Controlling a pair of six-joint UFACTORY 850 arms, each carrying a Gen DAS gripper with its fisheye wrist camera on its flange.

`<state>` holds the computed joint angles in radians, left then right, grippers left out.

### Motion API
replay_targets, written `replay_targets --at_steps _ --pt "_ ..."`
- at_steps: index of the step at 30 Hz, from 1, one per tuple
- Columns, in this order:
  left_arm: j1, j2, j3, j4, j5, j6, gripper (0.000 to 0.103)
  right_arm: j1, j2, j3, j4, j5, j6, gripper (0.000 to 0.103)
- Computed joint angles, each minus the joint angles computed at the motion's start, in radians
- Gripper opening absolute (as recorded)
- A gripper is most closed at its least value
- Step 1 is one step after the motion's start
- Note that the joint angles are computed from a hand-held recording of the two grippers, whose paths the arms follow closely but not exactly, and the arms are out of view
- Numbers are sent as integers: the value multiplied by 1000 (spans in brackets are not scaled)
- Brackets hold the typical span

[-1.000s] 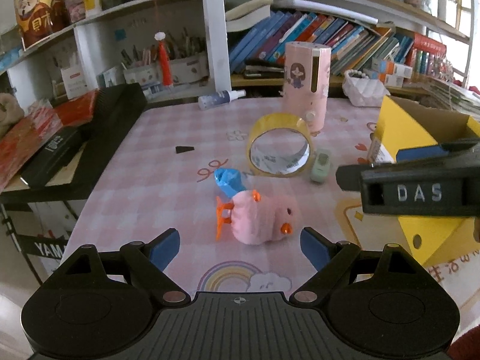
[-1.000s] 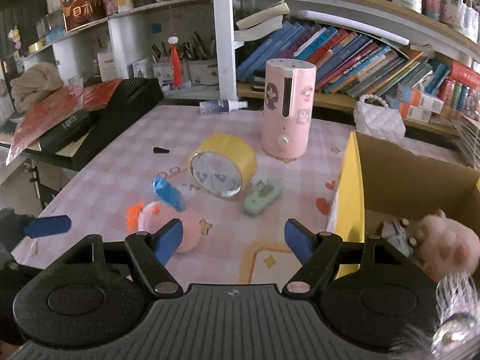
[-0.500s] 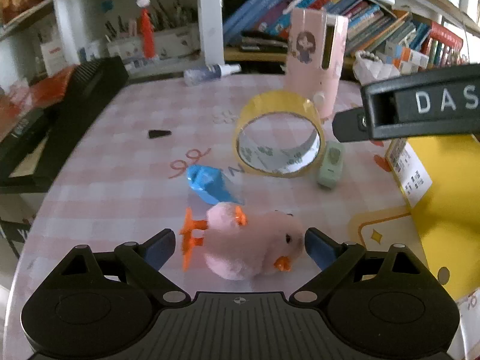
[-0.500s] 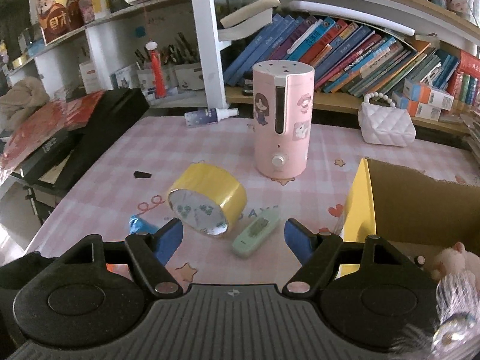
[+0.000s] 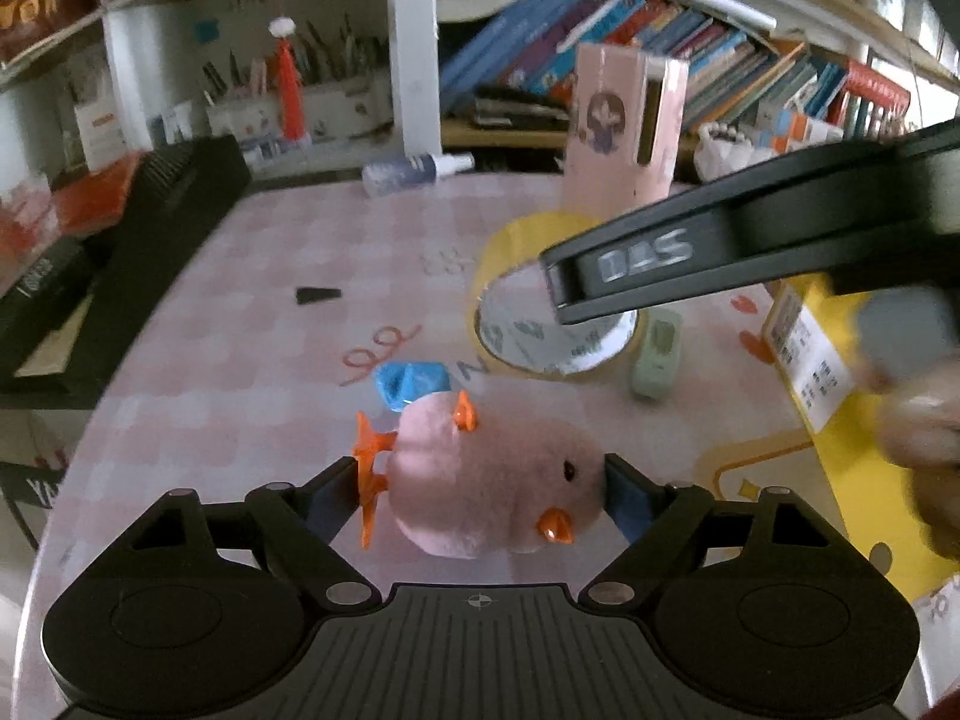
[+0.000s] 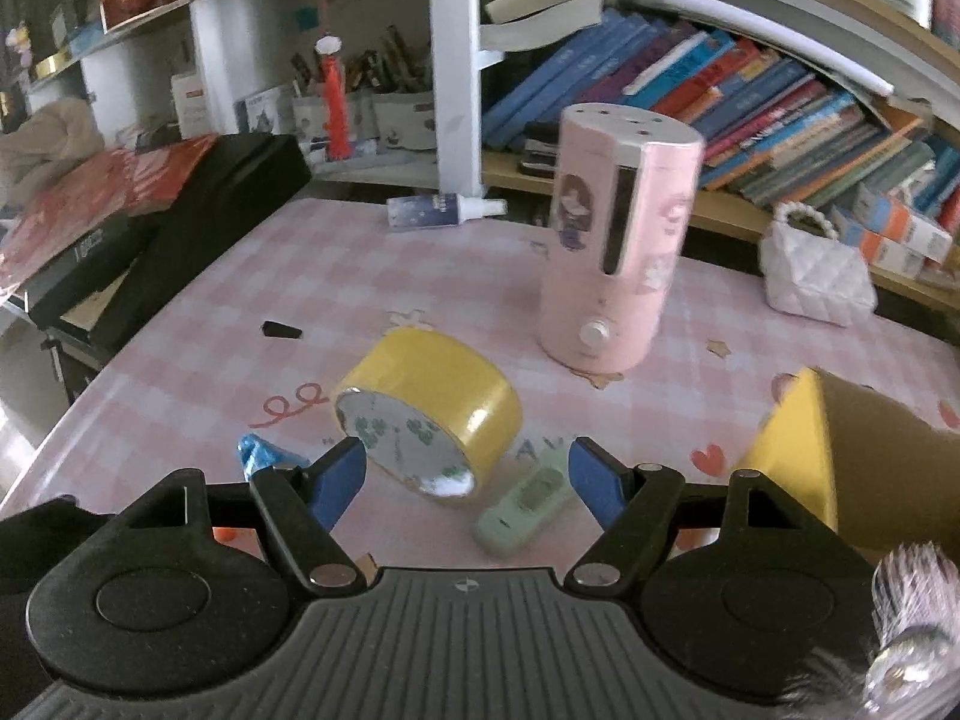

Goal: Organize objects
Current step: 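Grasp the pink chick with the left tool while the right tool grasps the yellow tape roll, then carry the chick and tape roll toward the yellow box with both tools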

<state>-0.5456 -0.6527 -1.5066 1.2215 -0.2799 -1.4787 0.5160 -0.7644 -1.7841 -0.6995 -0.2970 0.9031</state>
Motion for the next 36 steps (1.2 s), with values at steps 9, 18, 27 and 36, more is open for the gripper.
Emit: replay_targets --at_steps 9,18,27,36 --pt "11 90 98 101 -26 -165 86 12 -153 -193 -89 -122 -6 46" --pt "7 173 190 282 -49 -373 86 11 -72 -70 -433 -65 365 6" --pt "1 253 286 444 -53 -537 86 31 126 176 -607 5 657 6" --pt "-12 347 400 589 -61 -665 86 73 286 387 -558 0 709 6"
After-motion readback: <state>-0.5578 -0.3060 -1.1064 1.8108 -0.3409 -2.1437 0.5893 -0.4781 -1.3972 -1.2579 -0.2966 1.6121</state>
